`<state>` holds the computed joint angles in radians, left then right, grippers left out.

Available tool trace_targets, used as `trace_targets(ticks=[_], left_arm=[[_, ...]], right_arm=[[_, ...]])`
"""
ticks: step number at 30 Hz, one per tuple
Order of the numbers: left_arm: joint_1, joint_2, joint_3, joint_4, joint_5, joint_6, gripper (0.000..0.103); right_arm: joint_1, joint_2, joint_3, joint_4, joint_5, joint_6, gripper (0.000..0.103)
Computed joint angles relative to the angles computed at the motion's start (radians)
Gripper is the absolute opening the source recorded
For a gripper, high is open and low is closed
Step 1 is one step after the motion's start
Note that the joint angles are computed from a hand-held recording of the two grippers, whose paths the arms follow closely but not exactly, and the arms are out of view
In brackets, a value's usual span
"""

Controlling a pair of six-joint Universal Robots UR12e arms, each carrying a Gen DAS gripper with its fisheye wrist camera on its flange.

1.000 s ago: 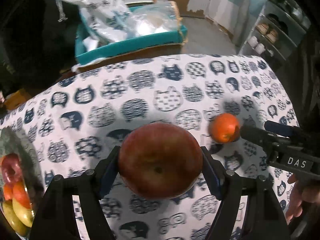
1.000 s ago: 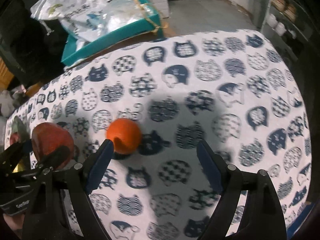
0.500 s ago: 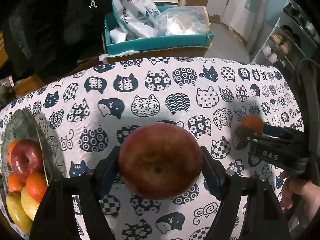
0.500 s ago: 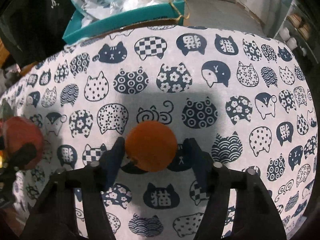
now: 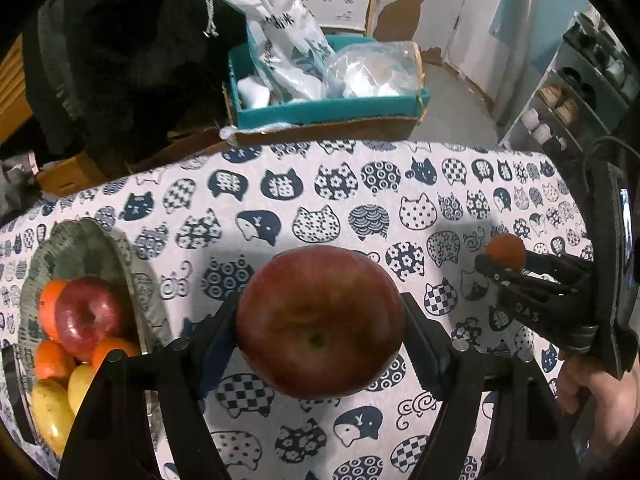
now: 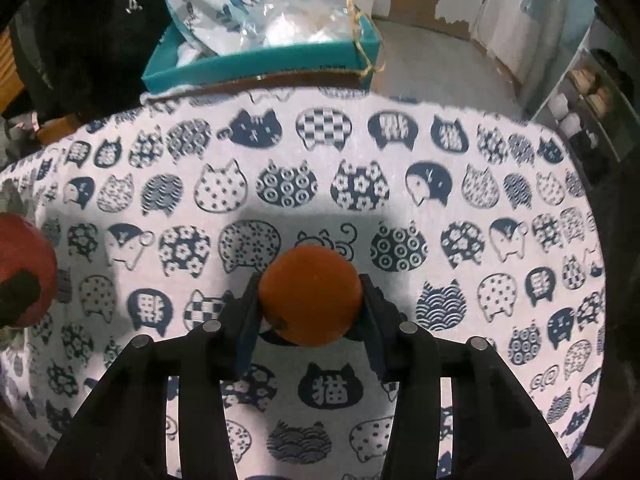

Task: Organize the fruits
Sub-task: 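Lift and carry the apple over the bowl with the left tool while the right carries the orange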

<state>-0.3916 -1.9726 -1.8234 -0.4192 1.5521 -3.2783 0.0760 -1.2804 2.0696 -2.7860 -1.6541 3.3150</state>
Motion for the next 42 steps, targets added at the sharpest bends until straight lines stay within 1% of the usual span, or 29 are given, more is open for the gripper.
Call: trace_targets(ticks=[3,11,25,33,42], left_arm=[[0.006,0.017,-0.015,0.017,0.005,-0.001,0.077],[0.026,0.068,-0.053,0.053,0.012,-0.009,0.077],[0.065,0.174,-0.127,0.118,0.023,-0.01,0.077],[0.094,0.233,-0.172,0.16,0.031,-0.02,0.077],[0.125,0.281,-0.212,0.189,0.041,-0.024,0.078]], right_arm=[[0.005,-0.021,0.005,-0.013,-0.008,-0.005,0.044],[0.038,-0.061,-0.002,-0.032,-0.032,-0.013,0.044],[0.088,-0.133,-0.004,-0.077,-0.019,-0.033,0.044],[0.132,-0.153,-0.022,-0.094,-0.036,-0.059,0.044],[0.176,-0.152,-0.053,-0.109,-0.013,-0.086,0.044]])
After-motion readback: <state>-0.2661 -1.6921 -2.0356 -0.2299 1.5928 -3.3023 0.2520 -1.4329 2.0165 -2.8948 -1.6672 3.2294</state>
